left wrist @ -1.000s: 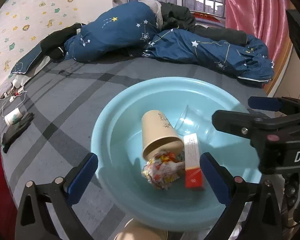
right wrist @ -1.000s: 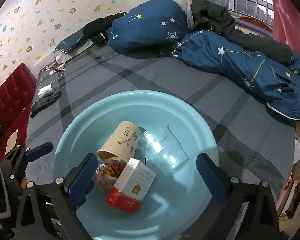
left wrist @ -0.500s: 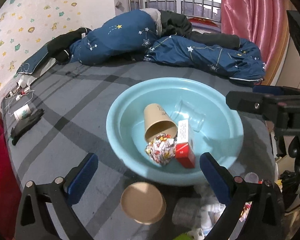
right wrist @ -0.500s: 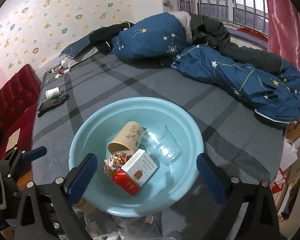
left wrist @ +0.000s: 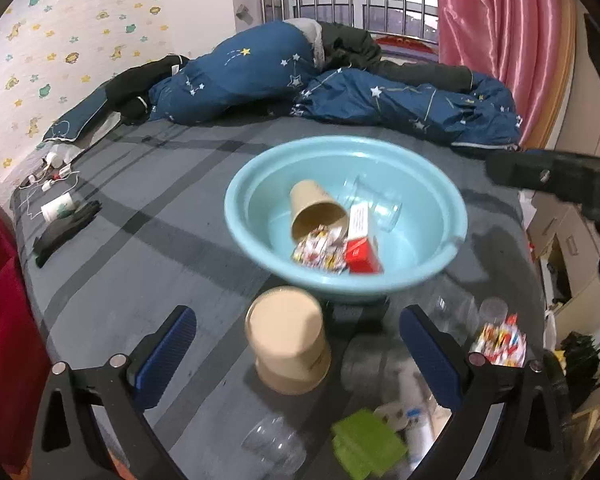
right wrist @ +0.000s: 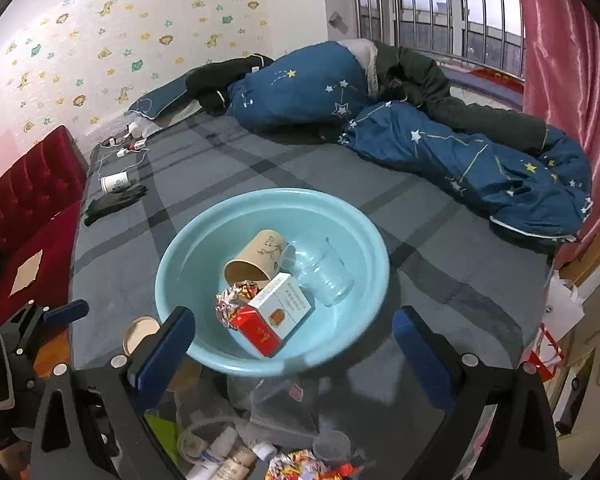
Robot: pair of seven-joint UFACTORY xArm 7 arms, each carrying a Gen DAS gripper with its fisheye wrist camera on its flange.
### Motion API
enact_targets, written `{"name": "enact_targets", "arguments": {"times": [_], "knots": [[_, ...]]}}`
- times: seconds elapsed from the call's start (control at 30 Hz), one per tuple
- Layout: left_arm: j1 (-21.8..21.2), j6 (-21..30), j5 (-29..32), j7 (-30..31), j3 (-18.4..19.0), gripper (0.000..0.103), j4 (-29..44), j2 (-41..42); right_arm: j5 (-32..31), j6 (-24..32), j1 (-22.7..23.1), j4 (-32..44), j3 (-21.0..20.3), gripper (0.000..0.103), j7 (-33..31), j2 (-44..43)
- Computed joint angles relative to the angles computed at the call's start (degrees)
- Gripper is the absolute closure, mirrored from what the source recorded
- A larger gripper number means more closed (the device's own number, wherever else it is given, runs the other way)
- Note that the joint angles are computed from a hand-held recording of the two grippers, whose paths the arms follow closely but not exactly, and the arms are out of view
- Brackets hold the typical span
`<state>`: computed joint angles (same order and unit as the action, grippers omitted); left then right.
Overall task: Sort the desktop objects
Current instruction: 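Move both grippers back toward the cluttered items beside the basin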
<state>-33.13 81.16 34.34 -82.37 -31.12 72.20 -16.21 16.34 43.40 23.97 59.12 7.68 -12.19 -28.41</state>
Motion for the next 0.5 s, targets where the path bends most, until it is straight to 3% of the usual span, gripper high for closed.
{"name": "enact_targets", "arguments": {"times": [0.27, 0.5], "knots": [[-1.3, 2.1, -2.3, -4.2, -2.4, 0.000, -3.8, -2.4, 0.5, -0.6, 0.8, -6.2, -1.4, 0.002, -2.6, -6.9], [-1.7, 0.8, -3.3, -7.8, -4.4, 0.000, -7.0, -4.5, 1.2, -2.4, 1.5, -13.1, -2.8, 0.002, -4.5, -13.4]]}}
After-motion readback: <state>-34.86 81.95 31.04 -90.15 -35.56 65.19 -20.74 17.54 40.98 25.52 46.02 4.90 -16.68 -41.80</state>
